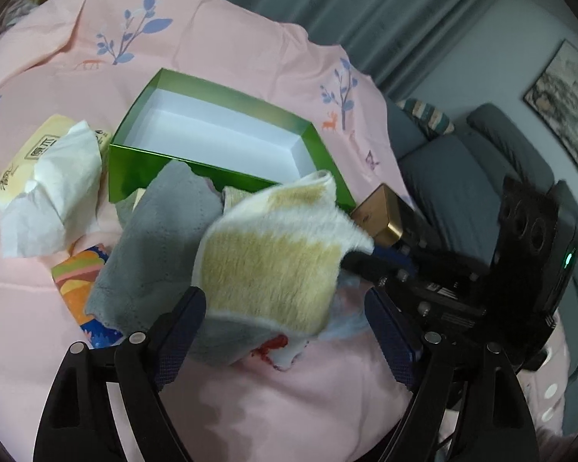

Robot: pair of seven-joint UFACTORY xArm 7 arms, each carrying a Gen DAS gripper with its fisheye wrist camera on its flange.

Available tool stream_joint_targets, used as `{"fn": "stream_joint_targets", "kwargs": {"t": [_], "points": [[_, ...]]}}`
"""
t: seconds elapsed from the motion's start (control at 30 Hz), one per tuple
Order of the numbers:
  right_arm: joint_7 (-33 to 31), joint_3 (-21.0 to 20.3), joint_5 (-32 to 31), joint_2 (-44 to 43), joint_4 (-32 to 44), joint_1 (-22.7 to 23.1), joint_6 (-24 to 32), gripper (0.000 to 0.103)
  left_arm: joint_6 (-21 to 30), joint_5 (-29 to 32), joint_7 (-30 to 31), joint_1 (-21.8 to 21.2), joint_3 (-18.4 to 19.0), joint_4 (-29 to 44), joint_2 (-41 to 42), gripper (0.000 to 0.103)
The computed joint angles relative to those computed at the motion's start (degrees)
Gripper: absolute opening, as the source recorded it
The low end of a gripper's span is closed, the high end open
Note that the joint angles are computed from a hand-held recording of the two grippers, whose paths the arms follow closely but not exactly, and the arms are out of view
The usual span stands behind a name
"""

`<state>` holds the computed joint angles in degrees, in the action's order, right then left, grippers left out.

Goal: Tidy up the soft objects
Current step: 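Lift the towel and drop it into the green box, opening the right tool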

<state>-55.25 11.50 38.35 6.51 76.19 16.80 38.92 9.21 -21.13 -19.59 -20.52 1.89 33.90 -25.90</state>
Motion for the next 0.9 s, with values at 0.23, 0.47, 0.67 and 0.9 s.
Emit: {"fn": "stream_joint_targets", "kwargs": {"t": [0.23, 0.47, 0.67, 0.9], "points": [[-2.6, -0.4, 4.3, -1.1, 0.6, -0.8, 5.4, 0.009, -2.3, -15.3, 14.4, -17.5, 16.3, 2.3, 2.4, 0.028], [-5.4, -0.5, 6.0, -2.8, 1.1, 0.0, 2.8, 0.009, 0.2, -13.1, 15.3, -8.4, 7.8, 6.6, 2.6, 0.018], [-7.8, 0.0, 7.1, -0.8, 9.8, 1.1, -1.3, 0.009, 3.0, -4.6, 13.7, 1.0, 2.0, 16.6, 4.9, 0.018], [-2.6, 1.8, 0.2, 10.0, 24.9, 2.0, -5.9, 0.010, 5.9, 3.0, 11.4, 8.5, -1.2, 28.6, 13.5, 0.018]]}}
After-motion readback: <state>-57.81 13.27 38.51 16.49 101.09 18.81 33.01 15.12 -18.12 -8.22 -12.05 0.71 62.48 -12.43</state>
